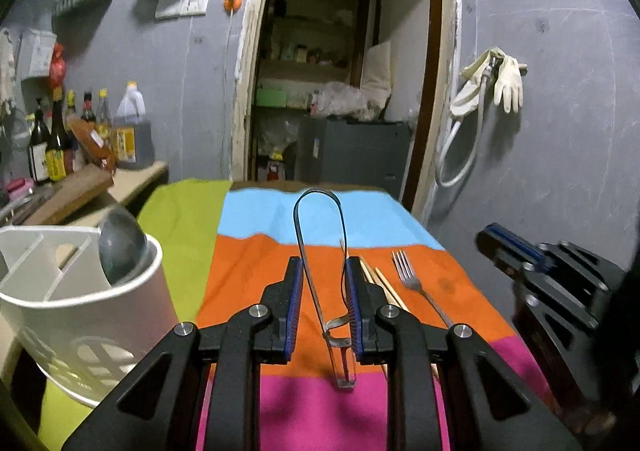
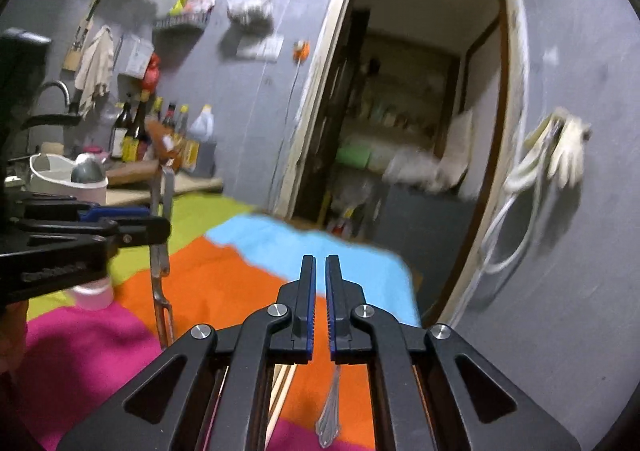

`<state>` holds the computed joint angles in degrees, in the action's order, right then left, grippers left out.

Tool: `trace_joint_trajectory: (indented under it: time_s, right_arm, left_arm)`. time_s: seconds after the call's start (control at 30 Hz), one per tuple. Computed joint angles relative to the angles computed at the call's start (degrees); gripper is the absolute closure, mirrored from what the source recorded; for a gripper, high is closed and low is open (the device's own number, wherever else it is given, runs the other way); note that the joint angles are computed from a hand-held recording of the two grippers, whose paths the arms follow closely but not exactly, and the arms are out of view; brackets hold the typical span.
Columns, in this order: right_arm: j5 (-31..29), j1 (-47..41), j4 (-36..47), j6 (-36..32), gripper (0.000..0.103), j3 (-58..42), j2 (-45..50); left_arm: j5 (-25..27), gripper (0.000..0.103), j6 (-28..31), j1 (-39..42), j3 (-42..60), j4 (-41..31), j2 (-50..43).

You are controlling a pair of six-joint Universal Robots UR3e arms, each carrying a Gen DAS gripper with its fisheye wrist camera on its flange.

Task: Organize utensils
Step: 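Lift the wire tong with the left gripper while the right gripper lifts the fork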

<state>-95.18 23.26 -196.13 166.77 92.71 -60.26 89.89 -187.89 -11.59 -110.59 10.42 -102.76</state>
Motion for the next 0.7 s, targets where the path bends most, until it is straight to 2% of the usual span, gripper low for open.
trace_joint_trajectory:
  time_s: [0.03, 0.07, 0.13, 0.27, 0.43, 0.53, 0.6, 0.63, 0.7]
  right_arm:
    - [1.28, -1.21, 3.86, 0.76, 0.093, -0.94, -0.48]
    - [3.40, -2.95, 10.10, 1.91, 0.080, -3.17, -0.80]
    - [6.14, -5.59, 17.14, 3.98, 0.072, -5.68, -0.77]
    - [8.98, -8.32, 34.13, 6.53, 0.071, -16.96, 3.84]
    - [11.53, -9.50, 51.33, 8.42, 0.070, -32.61, 12.41]
    - [11.92, -9.98, 57.87, 9.88, 0.069, -41.30, 17.03]
    - [12.91, -10.30, 61.72, 9.95, 0.063, -47.00, 19.90]
    - [13.38, -10.42, 63.78, 9.77, 0.057, -50.21, 21.53]
    - [12.08, -9.77, 65.49, 9.77, 0.056, -54.17, 23.66]
  left_arm:
    - [-0.50, 0.086, -0.23, 0.20, 0.15, -1.03, 0.07]
    - [-0.83, 0.086, -0.26, 0.30, 0.30, -1.73, 0.06]
    - [-0.80, 0.086, -0.03, 0.20, 0.46, -1.78, -0.38]
    - [-1.70, 0.086, 0.11, 0.47, 0.61, -1.44, -0.98]
    - [-3.39, 0.086, 0.13, 1.78, 0.18, -1.44, -1.16]
    - [-4.43, 0.086, -0.27, 2.42, 0.02, -1.44, -1.16]
    - [-4.50, 0.086, -0.19, 2.39, -0.04, -1.22, -1.22]
    - [-4.53, 0.086, -0.11, 2.36, -0.06, -1.19, -1.23]
    - [-4.69, 0.086, 0.01, 2.40, 0.02, -1.16, -1.27]
